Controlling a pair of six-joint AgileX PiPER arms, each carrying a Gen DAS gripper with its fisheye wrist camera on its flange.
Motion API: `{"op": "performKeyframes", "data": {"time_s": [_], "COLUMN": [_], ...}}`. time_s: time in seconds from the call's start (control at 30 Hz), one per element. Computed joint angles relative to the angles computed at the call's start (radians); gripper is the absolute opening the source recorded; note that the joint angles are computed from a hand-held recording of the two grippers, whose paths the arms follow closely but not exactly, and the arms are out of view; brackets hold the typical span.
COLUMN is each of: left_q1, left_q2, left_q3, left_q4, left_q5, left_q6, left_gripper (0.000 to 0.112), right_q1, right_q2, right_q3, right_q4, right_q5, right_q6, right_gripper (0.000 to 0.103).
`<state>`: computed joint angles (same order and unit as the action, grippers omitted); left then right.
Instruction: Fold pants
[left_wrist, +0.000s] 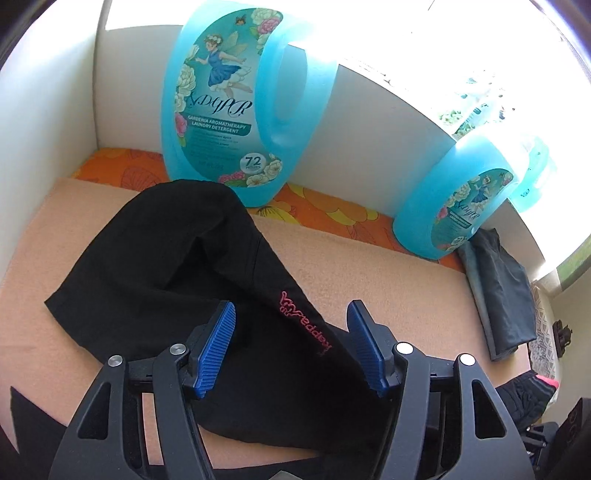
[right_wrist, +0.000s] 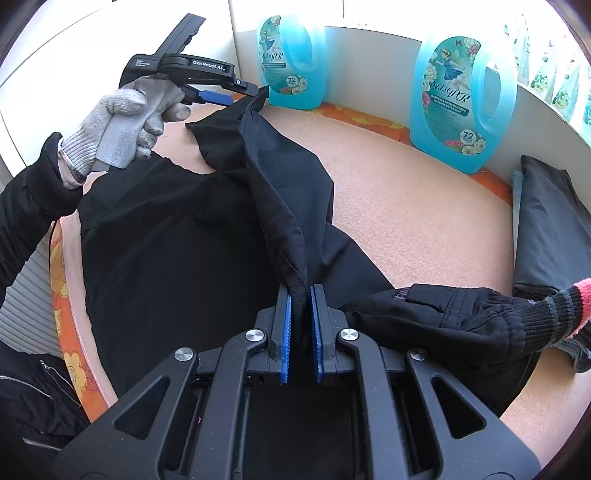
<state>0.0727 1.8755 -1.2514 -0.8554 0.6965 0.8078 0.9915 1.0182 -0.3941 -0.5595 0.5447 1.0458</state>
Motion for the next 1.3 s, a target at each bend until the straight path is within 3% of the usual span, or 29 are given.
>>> {"op": "performKeyframes", "data": {"time_s": [0.17,0.33,0.37,0.4,0.43,0.6,0.77,0.97,1.13,1.23,1.3], "left_q1": [0.011,0.007,0.012,0.016,0.019,0.039,0.108,0.263,0.319,0.302,0.268], "left_q2": [0.095,0.135,0.142,0.149,0.155,0.112,-0.003,-0.119,-0.122,-0.149,-0.150], "left_q3": [-0.097,-0.120,-0.116,-0.112,-0.108,-0.037,0.070,0.154,0.167,0.193,0.178], "left_q4": [0.032,0.031,0.007,-0.018,-0.036,-0.157,-0.258,-0.323,-0.286,-0.285,-0.250], "left_q5": [0.053,0.022,0.021,0.026,0.031,0.014,0.026,0.134,0.201,0.187,0.199], "left_q6": [-0.124,-0.157,-0.140,-0.117,-0.101,0.018,0.167,0.280,0.282,0.274,0.232], "left_gripper": [0.063,0.060,0.048,0.028,0.022,0.008,0.006,0.006,0.006,0.007,0.021], "right_q1": [0.147,0.267,0.285,0.302,0.313,0.432,0.567,0.677,0.742,0.762,0.772], "right_q2": [-0.005,0.012,0.009,0.008,0.011,0.042,0.056,0.060,0.092,0.117,0.143], "right_q3": [-0.002,-0.002,-0.003,-0.005,-0.007,-0.036,-0.083,-0.120,-0.121,-0.115,-0.119], "right_q4": [-0.087,-0.161,-0.169,-0.177,-0.185,-0.226,-0.247,-0.243,-0.232,-0.230,-0.233], "right_q5": [0.082,0.146,0.157,0.170,0.181,0.272,0.412,0.533,0.554,0.540,0.528], "right_q6": [0.164,0.299,0.320,0.339,0.352,0.460,0.529,0.597,0.664,0.702,0.709], "right_gripper": [0.011,0.011,0.011,0.011,0.011,0.011,0.011,0.011,0.011,0.011,0.011]}}
